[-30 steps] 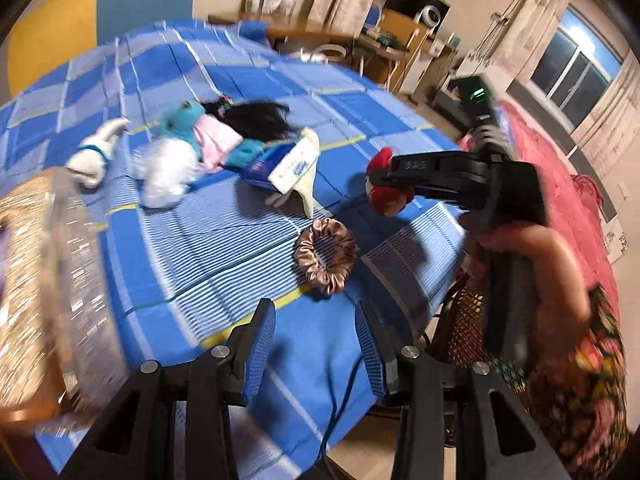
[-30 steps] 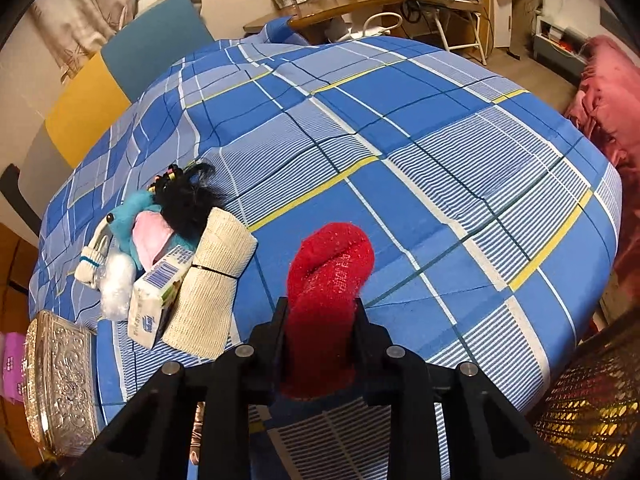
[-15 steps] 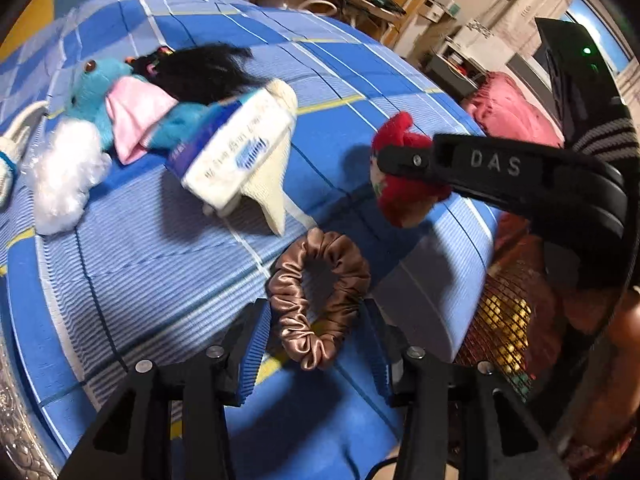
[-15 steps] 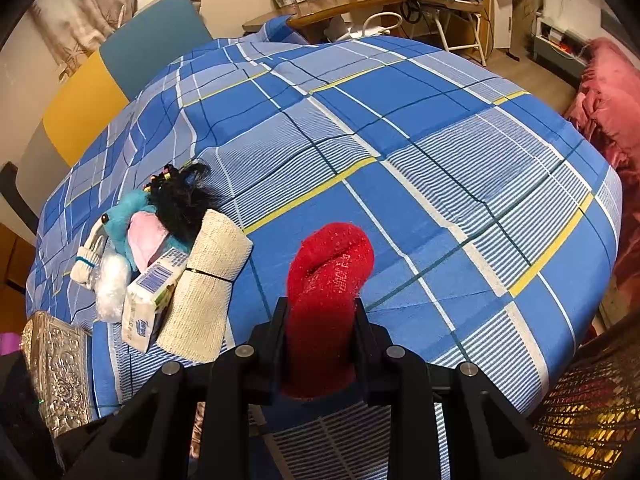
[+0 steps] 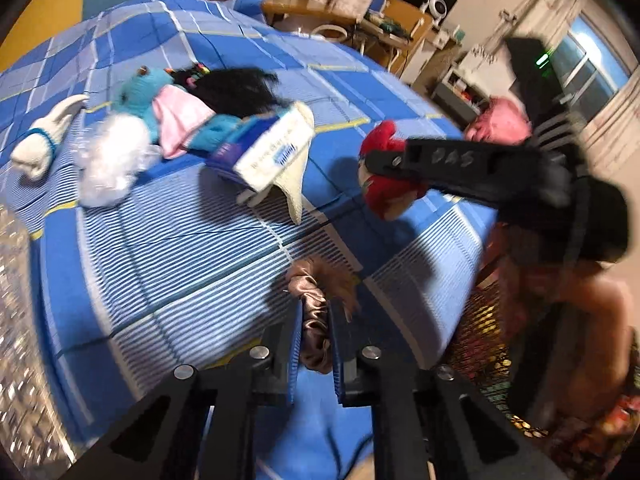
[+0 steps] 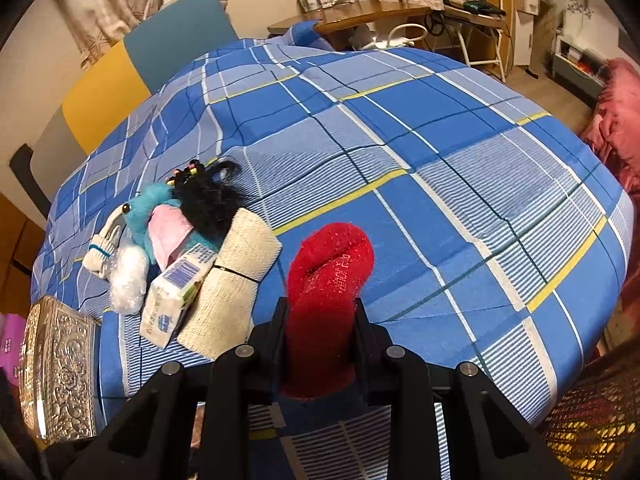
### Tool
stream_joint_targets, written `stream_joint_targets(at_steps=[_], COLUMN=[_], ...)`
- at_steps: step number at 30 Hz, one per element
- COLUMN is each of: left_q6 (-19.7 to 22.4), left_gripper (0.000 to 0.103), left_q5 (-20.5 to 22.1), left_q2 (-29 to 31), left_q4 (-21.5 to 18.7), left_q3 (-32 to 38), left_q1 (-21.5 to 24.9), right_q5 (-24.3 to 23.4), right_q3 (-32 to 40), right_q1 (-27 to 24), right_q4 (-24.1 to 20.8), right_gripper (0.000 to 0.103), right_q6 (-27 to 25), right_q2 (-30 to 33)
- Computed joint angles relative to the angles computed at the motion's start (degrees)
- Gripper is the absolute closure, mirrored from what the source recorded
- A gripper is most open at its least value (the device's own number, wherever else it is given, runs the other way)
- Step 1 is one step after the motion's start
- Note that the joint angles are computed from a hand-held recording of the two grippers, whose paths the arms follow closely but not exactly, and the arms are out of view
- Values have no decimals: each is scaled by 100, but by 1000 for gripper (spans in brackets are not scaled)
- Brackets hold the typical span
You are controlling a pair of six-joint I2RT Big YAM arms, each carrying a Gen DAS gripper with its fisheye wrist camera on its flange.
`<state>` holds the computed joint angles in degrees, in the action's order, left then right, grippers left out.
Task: Organize soft objects
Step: 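Grasp the brown satin scrunchie with the left tool, then release the scrunchie into the gold tray while the right tool holds the red sock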
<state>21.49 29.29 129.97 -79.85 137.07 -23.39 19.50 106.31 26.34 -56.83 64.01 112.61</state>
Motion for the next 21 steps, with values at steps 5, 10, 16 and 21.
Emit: stream_joint_targets(at_steps=[5, 10, 16, 21], left_q6=[121, -70, -366, -788], left_gripper=[91, 92, 92, 92], left_q5=[126, 496, 1105, 1437], left_q2=[-427, -392, -584, -534], left_q4=[298, 79, 202, 307], left_q3=[-444, -117, 105, 645], left_q1=[175, 400, 838, 1347], right_q5=[-67, -5, -21, 49], right_q3=[167, 39, 148, 154], right_q1=[23, 30, 23, 49], right_q4=[-111, 24, -121, -61], right_gripper=[75, 75, 75, 75], right_q6=[-128, -64, -106, -174], right_q2=[120, 36, 116, 113])
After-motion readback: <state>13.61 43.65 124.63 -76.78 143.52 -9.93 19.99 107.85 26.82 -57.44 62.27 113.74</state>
